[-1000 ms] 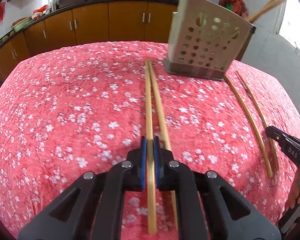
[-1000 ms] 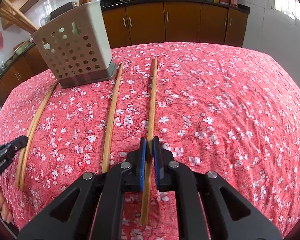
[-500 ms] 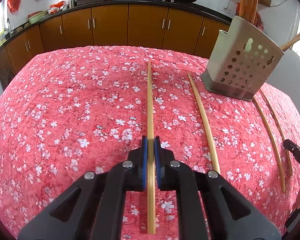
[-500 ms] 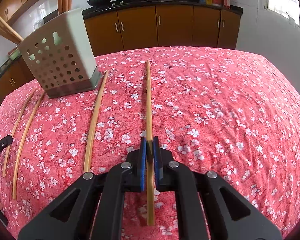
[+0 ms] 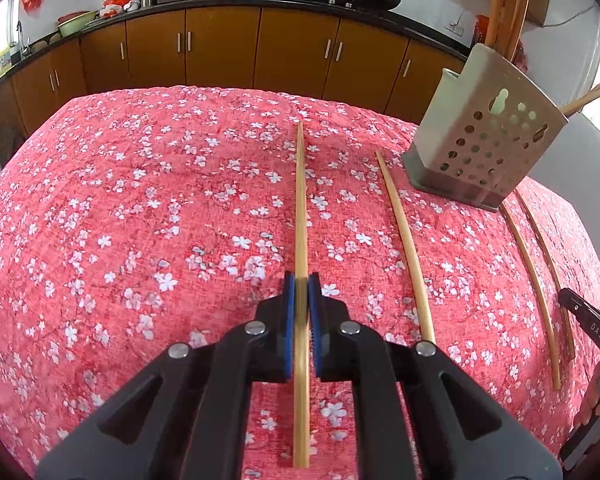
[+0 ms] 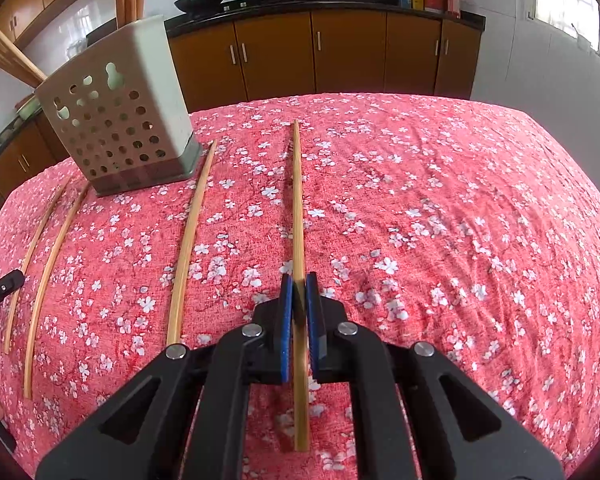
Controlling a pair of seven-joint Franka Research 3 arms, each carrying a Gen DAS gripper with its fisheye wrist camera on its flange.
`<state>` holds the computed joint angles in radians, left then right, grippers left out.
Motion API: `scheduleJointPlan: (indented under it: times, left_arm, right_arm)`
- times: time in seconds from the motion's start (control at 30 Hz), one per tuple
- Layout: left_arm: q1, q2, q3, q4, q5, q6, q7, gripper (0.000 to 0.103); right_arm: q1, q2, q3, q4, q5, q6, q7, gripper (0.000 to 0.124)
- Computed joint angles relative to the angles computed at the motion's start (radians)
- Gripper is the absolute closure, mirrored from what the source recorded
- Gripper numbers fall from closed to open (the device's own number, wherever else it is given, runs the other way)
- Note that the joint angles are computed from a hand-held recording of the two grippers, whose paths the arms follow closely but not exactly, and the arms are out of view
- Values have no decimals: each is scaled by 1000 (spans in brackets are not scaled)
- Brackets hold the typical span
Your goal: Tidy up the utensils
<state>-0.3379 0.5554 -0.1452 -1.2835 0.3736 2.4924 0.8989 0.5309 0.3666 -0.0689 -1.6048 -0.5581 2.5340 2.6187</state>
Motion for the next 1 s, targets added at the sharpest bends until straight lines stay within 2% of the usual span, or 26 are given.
scheduleJointPlan:
  times: [0.73, 1.0]
  left_arm:
    - [0, 1, 0, 1, -1, 0, 1, 93]
    - [-10, -36, -3, -50, 22, 0, 13, 92]
  right_arm:
    - [-3, -2, -2, -6, 13, 17, -1, 116]
    - [-3, -30, 4, -47, 2, 33, 12, 116]
